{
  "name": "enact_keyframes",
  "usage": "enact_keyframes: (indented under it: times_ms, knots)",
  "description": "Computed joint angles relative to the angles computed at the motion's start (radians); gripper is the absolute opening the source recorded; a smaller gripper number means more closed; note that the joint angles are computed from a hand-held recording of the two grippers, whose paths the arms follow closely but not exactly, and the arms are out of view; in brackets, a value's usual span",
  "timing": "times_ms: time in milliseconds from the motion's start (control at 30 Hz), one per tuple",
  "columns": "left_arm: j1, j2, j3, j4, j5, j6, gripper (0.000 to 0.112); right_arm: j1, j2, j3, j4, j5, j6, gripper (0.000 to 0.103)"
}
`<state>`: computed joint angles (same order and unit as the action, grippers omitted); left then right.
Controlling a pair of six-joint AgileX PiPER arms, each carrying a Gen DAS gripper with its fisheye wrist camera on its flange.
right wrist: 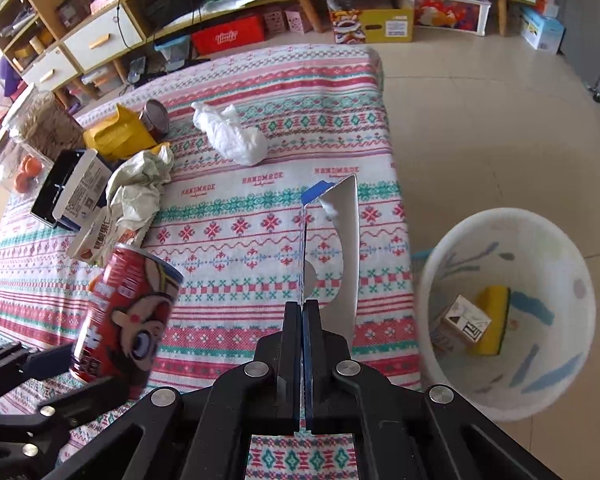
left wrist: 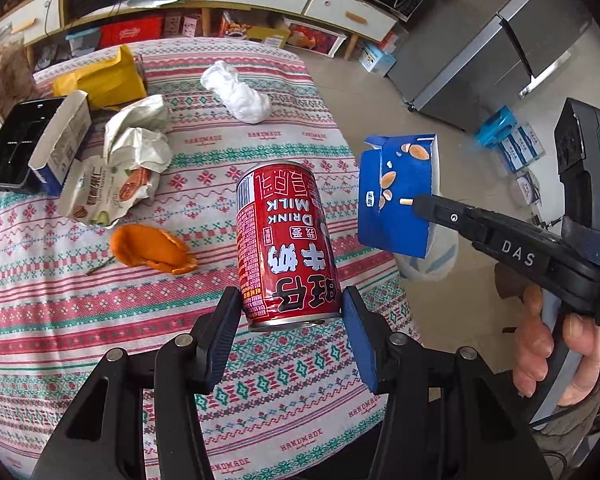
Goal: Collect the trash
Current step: 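Carry the red can and blue box to the bin and release both, then move both tools back to the table toward the black tray and orange peel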
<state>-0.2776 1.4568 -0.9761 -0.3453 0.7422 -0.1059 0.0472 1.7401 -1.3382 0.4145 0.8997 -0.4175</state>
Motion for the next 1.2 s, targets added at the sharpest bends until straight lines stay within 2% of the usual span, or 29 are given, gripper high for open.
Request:
enact_keyframes:
  times_ms: [333, 433, 533, 600, 700, 800, 933, 1067, 1200]
  knots:
    - [-0.117, 0.101, -0.105, 0.039, 0.002, -0.09, 0.054, -0.136, 0.012, -0.035, 0.076, 0.056, -0.098, 0.0]
    - [-0.165, 0.168, -0.189, 0.004, 0.01, -0.084, 0.054, -0.166, 0.013, -0.05, 0.004, 0.023, -0.069, 0.0]
    - [-0.214, 0.272, -0.297, -0.054, 0.019, -0.065, 0.054, -0.171, 0.021, -0.052, -0.158, -0.04, 0.024, 0.0]
    - [-0.24, 0.368, -0.391, -0.11, 0.05, -0.048, 0.054, -0.205, 0.052, -0.076, -0.163, -0.018, 0.023, 0.0]
    - [-0.279, 0.514, -0.555, -0.165, 0.113, -0.054, 0.054, -0.206, 0.074, -0.075, -0.289, -0.049, 0.096, 0.0]
    - [-0.307, 0.656, -0.737, -0.187, 0.185, -0.077, 0.054, -0.223, 0.117, -0.094, -0.333, -0.035, 0.096, 0.0]
    - [-0.329, 0.838, -0.985, -0.164, 0.318, -0.135, 0.054, -0.246, 0.203, -0.169, -0.398, 0.012, 0.127, 0.001]
    - [-0.332, 0.977, -1.208, -0.135, 0.408, -0.144, 0.055, -0.272, 0.274, -0.247, -0.409, 0.072, 0.141, 0.002]
    - [-0.329, 1.047, -1.335, -0.095, 0.455, -0.166, 0.055, -0.29, 0.291, -0.276, -0.408, 0.085, 0.143, 0.002]
